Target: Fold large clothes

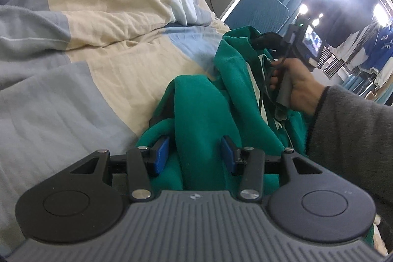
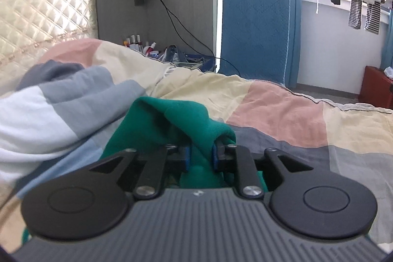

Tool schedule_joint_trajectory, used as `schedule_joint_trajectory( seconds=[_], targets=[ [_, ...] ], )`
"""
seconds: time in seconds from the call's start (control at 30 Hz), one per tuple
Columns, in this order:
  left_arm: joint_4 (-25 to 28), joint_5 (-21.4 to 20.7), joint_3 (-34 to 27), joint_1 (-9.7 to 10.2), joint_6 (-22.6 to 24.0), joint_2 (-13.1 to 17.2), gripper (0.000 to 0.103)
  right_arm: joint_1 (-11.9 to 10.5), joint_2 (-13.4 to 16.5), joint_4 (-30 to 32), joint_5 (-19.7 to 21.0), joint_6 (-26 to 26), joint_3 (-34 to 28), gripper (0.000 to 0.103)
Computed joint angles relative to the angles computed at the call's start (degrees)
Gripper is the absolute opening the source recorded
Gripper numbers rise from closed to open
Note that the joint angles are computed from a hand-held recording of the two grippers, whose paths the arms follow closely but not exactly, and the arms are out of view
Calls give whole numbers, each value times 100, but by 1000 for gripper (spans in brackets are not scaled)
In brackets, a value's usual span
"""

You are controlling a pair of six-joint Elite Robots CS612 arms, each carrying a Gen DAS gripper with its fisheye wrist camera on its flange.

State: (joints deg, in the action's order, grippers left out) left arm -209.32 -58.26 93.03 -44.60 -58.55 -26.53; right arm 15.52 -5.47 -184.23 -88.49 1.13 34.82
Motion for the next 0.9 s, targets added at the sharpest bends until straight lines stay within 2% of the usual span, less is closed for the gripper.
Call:
schedule_joint_trajectory(
  seconds=[0.07,0.27,0.37,0.43,0.57,0.67,0.8,0.83,0.9],
  targets=[
    [9,74,7,-29,79,-19,52,-21,-269,-200,79,-54,482,57],
    [22,346,98,-152,348,-124,52,-162,-1436,-1207,701,-275,2725,58],
    [-18,549,193,-252,469,-210,52,-207,-1994,-1494,687,-465,3762,58],
    [-118,742,283,-348,511,-277,52,-257,-2344,-1547,711,-420,4390,58],
    [-276,1065,486,-613,936,-467,52,-396,-2962,-1778,969,-146,5569,58],
    [-325,871,677,-781,826,-626,52,-492,-3317,-2002,1192,-136,6342,58],
    [-39,451,759,-936,611,-730,52,-600,-3593,-2308,1392,-15,7204,59],
    [69,333,743,-951,561,-736,52,-642,-3625,-2303,1492,14,7344,62],
    [190,152,689,-975,491,-710,53,-712,-3676,-2204,1695,-78,7554,78]
  ],
)
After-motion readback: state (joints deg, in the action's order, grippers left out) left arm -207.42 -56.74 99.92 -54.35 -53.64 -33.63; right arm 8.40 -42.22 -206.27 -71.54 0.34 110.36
